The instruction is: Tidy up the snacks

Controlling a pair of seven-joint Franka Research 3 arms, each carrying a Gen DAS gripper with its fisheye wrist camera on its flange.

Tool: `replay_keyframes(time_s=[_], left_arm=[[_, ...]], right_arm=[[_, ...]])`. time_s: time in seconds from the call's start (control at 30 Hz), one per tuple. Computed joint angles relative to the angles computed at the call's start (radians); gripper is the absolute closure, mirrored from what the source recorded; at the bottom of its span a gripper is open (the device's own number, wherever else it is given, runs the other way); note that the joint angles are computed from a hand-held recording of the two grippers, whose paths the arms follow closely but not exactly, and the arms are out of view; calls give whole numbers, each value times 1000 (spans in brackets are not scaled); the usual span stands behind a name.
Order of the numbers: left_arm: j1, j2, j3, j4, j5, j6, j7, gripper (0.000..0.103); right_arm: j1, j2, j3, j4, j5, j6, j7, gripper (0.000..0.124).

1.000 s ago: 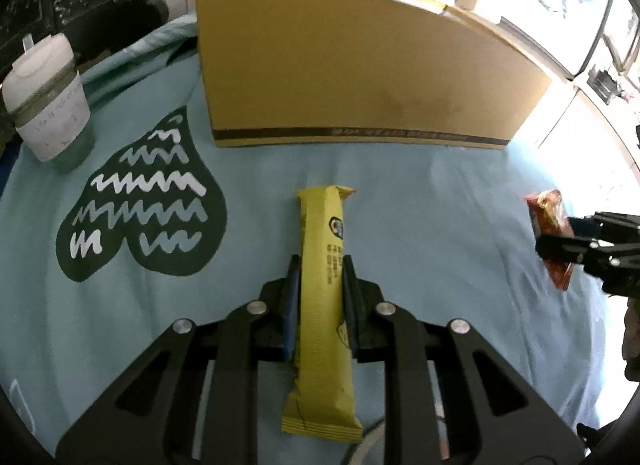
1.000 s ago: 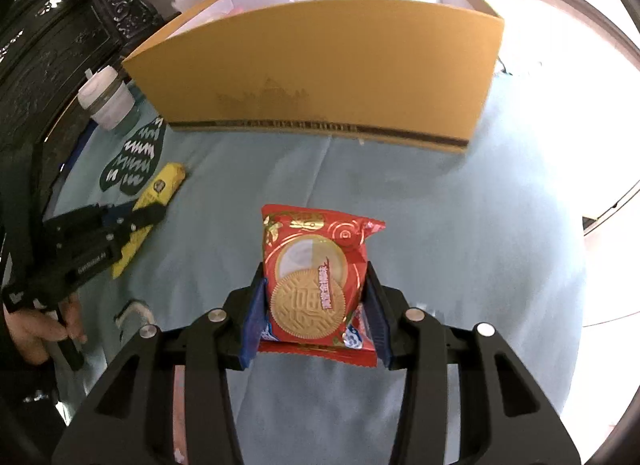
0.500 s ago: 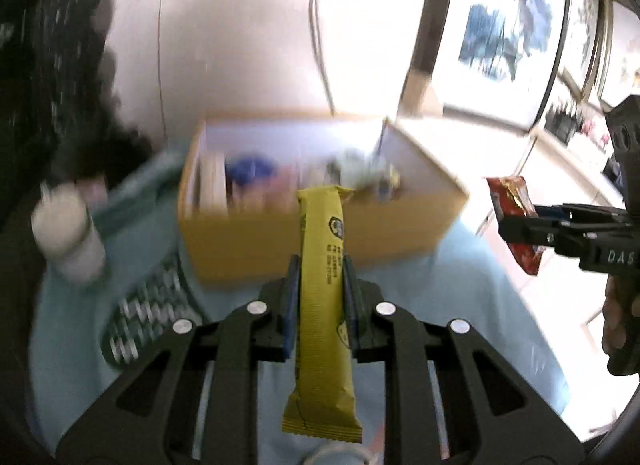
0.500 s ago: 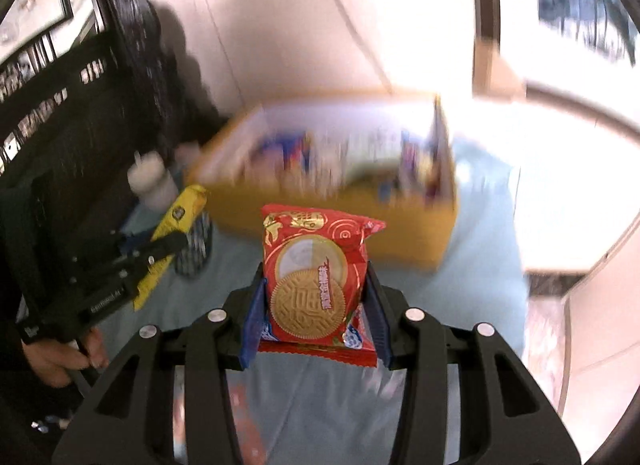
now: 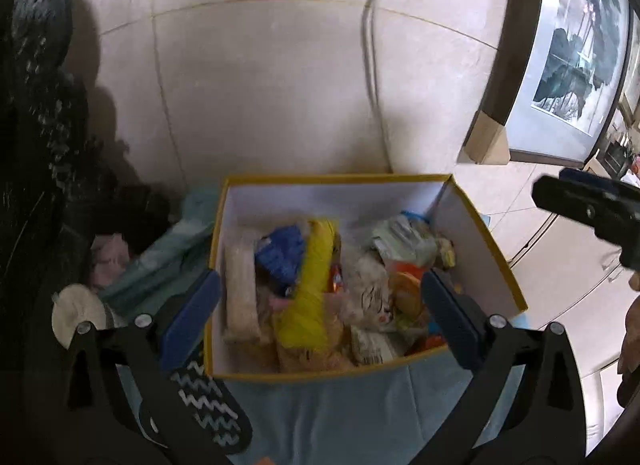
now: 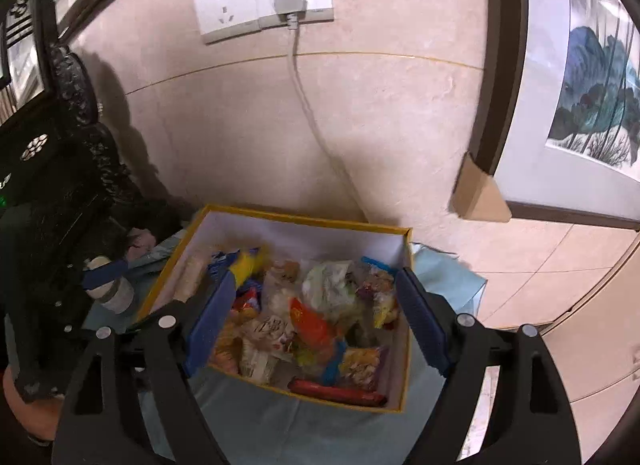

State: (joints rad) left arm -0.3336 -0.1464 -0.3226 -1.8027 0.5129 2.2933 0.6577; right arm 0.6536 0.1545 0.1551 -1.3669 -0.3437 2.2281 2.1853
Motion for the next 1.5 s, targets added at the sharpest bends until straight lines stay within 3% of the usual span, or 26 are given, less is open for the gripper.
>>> replay_keyframes(time_s=[0.2, 0.37, 0.53, 0.8, 1.17, 1.3, 1.5], left_arm=[[-8, -104, -17, -127, -23, -37, -48, 2], [-22, -160, -71, -135, 11, -204, -86, 2], [-67, -288, -84, -211, -40, -189, -94, 2], [-111, -391, -156, -207, -79, -310, -97, 2], [-142, -443, -245, -118, -74, -537, -88, 2], [-135, -462, -261, -97, -52, -565, -110, 2], [-138, -482, -256, -91, -53, -529, -101, 2]], right_arm=[[-14, -143, 36, -231, 33, 67, 5, 41], [-37, -293, 99, -419, 71, 105, 39, 42], [-62, -463, 178, -557, 108, 83, 77, 41], [-117, -619, 292, -581, 134, -38, 148, 39], [-155, -784, 355, -627, 208, -117, 178, 39], [-184, -818, 377, -627, 221, -137, 186, 39], [-214, -842, 407, -613, 227, -155, 180, 39]])
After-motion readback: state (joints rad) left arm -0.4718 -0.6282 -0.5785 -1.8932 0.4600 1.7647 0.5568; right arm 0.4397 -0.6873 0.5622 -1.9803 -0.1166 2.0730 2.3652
